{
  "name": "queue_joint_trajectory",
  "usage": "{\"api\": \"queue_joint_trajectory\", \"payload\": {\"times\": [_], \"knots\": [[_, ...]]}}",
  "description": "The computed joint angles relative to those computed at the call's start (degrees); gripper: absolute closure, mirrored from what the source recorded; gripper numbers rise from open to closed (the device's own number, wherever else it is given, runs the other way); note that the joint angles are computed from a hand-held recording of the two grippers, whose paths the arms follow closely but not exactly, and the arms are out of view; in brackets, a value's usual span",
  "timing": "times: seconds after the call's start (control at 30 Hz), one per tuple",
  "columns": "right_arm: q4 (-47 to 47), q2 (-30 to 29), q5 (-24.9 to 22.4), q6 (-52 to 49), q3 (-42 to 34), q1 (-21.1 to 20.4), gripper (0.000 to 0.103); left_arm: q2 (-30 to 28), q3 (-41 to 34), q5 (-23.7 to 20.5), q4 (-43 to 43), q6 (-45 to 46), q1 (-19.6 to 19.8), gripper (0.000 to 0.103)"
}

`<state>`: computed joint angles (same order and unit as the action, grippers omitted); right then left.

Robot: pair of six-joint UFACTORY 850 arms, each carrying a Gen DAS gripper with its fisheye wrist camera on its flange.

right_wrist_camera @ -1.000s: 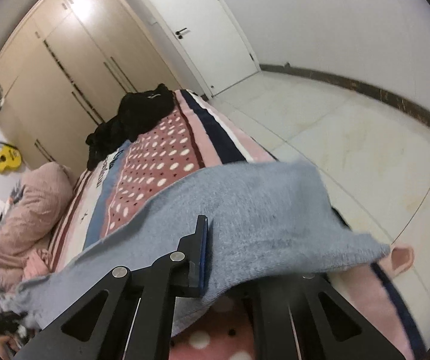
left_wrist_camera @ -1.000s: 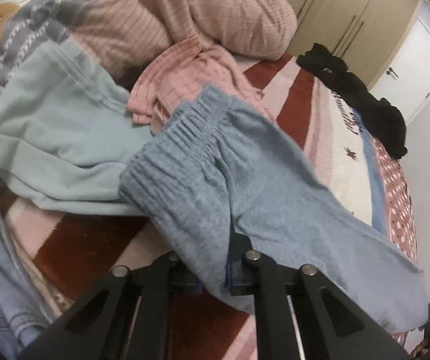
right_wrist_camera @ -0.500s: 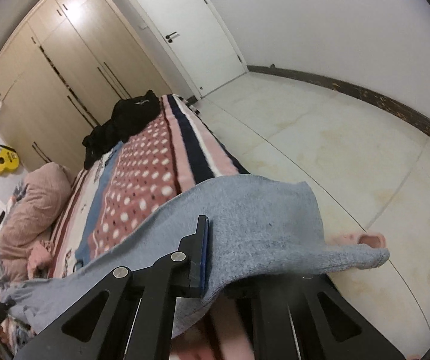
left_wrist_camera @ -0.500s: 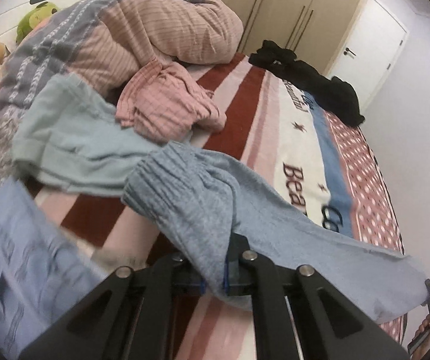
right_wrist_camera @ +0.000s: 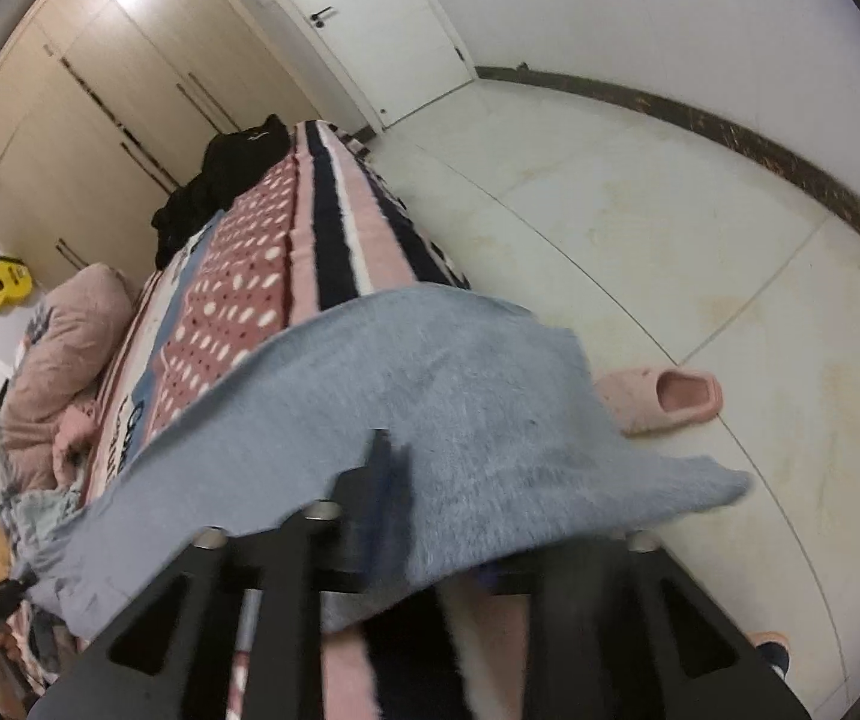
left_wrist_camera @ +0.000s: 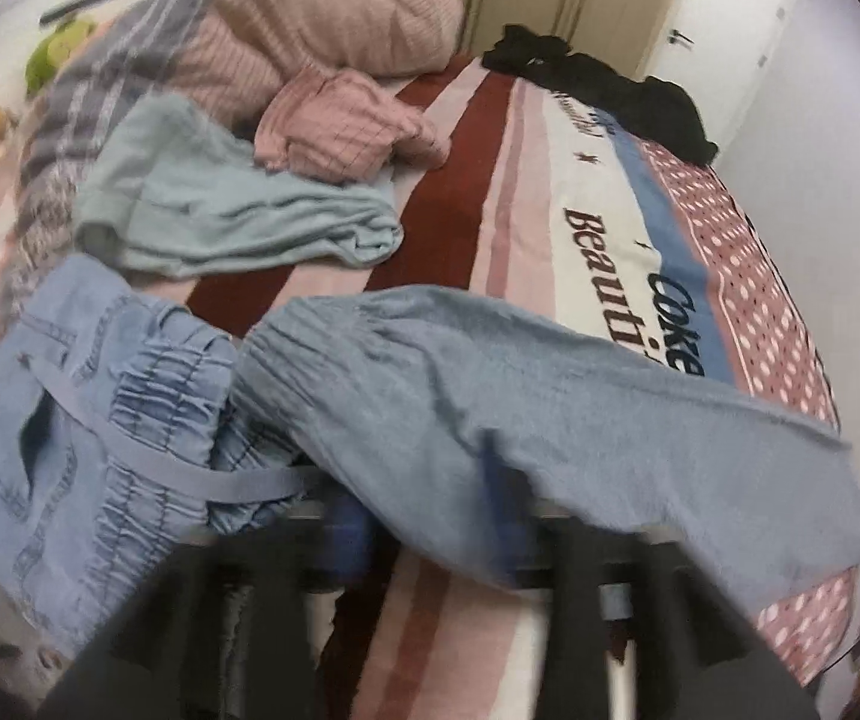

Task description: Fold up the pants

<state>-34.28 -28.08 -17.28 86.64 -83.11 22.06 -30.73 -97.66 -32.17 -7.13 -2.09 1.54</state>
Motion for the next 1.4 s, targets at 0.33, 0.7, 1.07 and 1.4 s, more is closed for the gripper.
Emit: {"api": "queue_joint_trajectory", "payload": {"times": [0.33,0.7,1.07,1.4], "knots": [[6.6,-0.7,5.0,-1.9,2.5,-2.8,0.062,2.6,4.3,0.4,-8.1,6.5,0.3,0.036],[-6.5,1.5,1.5,13.1,4.2,-1.7,0.052,1.1,6.1,1.1,-24.0,17.4,1.7,0.029],[-20.7,6.6,-6.2,29.6,8.8,-1.3,0.039,-1.7,2.3,9.5,-4.2,-0.2,0.0,0.097],[-33.8,10.2,-4.2,41.0,10.7,0.1,0.039,3.0,3.2,17.6,-10.5,13.0,-8.0,0.099]]}}
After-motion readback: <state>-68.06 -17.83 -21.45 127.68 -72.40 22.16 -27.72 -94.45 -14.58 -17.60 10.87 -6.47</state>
